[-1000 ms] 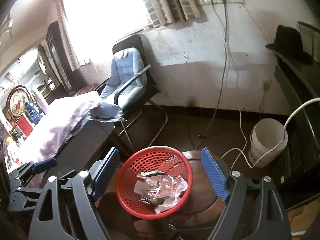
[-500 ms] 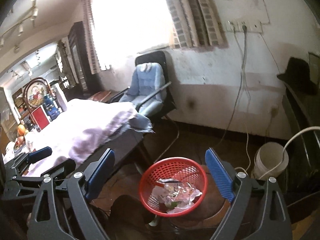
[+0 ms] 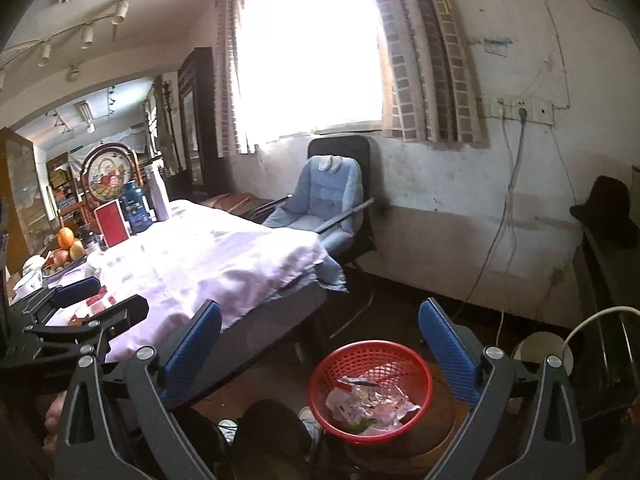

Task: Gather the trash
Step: 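Move both tools back over the table toward the remaining cups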

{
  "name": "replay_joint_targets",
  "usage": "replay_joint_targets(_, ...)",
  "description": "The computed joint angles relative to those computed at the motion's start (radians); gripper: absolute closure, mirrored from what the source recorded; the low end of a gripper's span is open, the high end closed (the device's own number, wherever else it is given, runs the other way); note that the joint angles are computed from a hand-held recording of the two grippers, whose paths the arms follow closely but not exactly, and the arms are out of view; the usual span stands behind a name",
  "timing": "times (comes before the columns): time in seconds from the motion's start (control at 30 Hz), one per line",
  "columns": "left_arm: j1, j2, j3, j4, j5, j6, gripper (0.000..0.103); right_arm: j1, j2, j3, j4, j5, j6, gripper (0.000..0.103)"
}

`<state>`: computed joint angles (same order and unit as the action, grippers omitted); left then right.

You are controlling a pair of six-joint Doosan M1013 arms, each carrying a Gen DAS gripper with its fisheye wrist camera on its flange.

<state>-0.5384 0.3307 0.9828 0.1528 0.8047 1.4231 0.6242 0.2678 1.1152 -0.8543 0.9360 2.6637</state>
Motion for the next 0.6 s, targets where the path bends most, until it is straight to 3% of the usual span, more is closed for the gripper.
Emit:
replay_joint_targets(0.2,0.03,-0.011,0.0,0.118,0.037,-0.073,0.007,0.012,0.024,-0.04,0.028,0.007,-0.06,0.006)
replay_joint_targets(0.33,0.081,0.007,-0.047,0.19,0.119,-0.136,0.007,0.012,0.045,-0.067,0.065,0.012,-0.111,0.006)
replay_joint_targets(0.47,0.146,0.05,-0.126,0.202,0.216,-0.167,0.007,0.004,0.07,-0.099,0.122,0.011,-0.16,0.006)
replay_joint_targets(0.6,0.224,0.118,-0.247,0.103,0.333,-0.181,0.007,-0.005,0.101,-0.141,0.197,0.003,-0.22,0.006)
